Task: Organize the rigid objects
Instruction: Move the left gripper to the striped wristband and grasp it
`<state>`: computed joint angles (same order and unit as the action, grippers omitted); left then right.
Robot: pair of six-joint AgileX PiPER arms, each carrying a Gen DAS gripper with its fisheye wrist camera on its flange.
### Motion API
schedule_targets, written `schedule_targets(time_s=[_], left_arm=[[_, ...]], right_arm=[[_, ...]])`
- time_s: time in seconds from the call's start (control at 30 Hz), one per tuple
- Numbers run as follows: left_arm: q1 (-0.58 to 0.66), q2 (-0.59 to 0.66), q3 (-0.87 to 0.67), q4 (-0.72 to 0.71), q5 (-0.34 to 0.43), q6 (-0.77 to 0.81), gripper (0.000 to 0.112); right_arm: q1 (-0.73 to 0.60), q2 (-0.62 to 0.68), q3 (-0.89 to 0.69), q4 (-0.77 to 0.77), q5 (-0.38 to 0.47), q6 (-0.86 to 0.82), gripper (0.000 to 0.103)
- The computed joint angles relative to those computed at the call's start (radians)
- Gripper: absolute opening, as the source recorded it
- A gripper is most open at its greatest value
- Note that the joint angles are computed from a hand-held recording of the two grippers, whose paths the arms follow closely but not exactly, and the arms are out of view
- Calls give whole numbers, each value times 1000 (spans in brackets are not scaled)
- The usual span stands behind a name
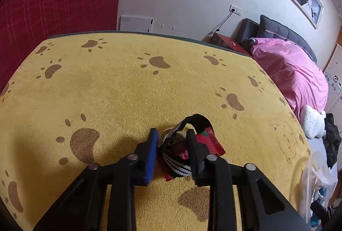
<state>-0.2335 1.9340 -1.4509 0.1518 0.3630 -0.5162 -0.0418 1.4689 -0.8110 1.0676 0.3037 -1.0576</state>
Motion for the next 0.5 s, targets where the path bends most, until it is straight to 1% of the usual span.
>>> schedule_targets(time_s=[0.1, 0.2, 0.33, 0.5], left_arm=[[6, -32, 47, -56, -39, 48, 19], [10, -73, 95, -92, -68, 72, 19], [12, -152, 176, -176, -111, 146, 18], [8, -236, 261, -298, -137, 262, 18]], right_arm=[[10, 4, -1, -24, -6, 27, 83], [22, 1, 4, -39, -14, 43, 83], [34, -4, 10, -49, -19, 57, 83], [51, -15, 22, -56, -27, 68, 83]])
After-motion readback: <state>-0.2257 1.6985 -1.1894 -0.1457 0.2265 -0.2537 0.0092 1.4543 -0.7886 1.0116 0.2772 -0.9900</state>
